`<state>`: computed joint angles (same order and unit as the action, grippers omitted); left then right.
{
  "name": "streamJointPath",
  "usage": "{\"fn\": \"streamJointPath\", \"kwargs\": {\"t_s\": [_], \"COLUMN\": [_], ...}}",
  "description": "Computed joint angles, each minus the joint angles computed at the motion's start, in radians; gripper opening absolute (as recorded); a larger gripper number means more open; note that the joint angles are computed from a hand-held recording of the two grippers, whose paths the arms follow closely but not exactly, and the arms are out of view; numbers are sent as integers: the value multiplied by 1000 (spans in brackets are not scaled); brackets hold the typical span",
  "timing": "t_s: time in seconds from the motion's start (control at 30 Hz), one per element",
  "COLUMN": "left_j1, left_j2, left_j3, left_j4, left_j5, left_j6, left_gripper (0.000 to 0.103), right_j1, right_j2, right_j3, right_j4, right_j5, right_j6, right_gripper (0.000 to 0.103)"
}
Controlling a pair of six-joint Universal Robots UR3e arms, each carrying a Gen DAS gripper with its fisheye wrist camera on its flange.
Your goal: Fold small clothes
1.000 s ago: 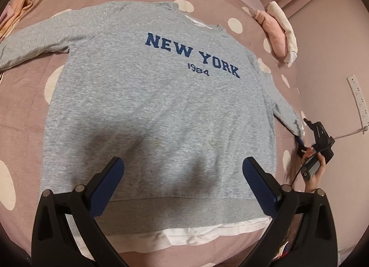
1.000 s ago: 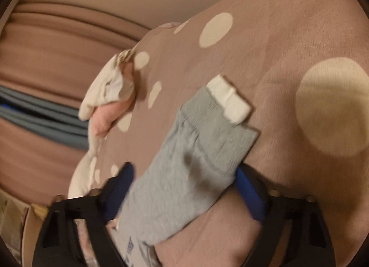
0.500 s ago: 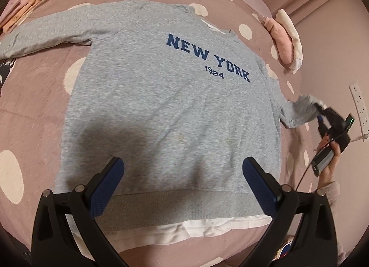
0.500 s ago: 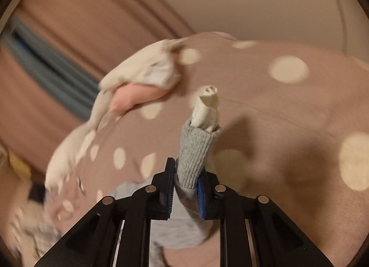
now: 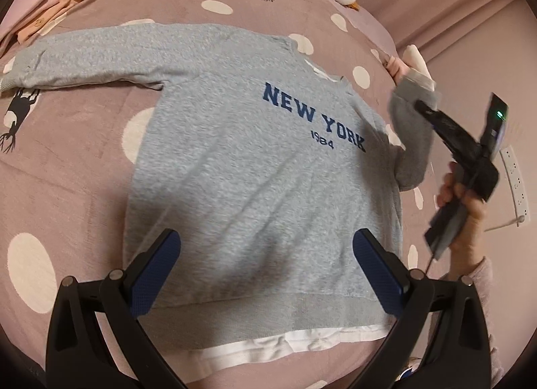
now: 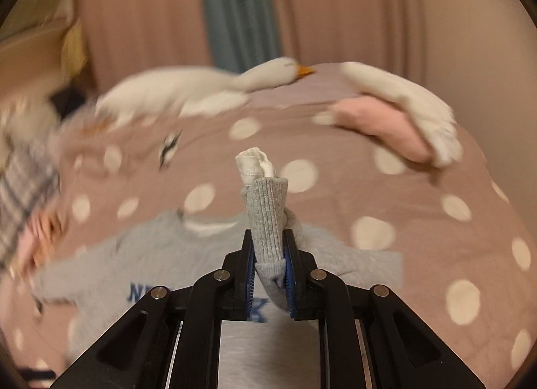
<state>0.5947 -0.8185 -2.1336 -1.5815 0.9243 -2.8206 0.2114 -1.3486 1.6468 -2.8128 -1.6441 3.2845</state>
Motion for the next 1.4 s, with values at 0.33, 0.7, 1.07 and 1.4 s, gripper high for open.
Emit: {"fn": "streamJointPath", "kwargs": {"t_s": [0.33,0.7,1.07,1.4], "left_j1": [-97,-361,-506,-566], "left_j2": [-272,-878,-1222,-1261], "left_j3": [39,365,584,736], "left_j4": [278,544,844,709], "left_j5": [-72,-304,-194,48], "left_j6": [-142,-381,-690,-640], "left_gripper": [103,103,90,21], "right_j1": [246,-48,-423,-578], "right_j2": [318,-166,-735,-877], "right_j3": [-256,332,873,1004], "right_j4": [158,-35,28,67], "right_j5": [-122,367,695,825], "right_j6": [-129,12,59,90], "right_gripper": [46,75,75,75]}}
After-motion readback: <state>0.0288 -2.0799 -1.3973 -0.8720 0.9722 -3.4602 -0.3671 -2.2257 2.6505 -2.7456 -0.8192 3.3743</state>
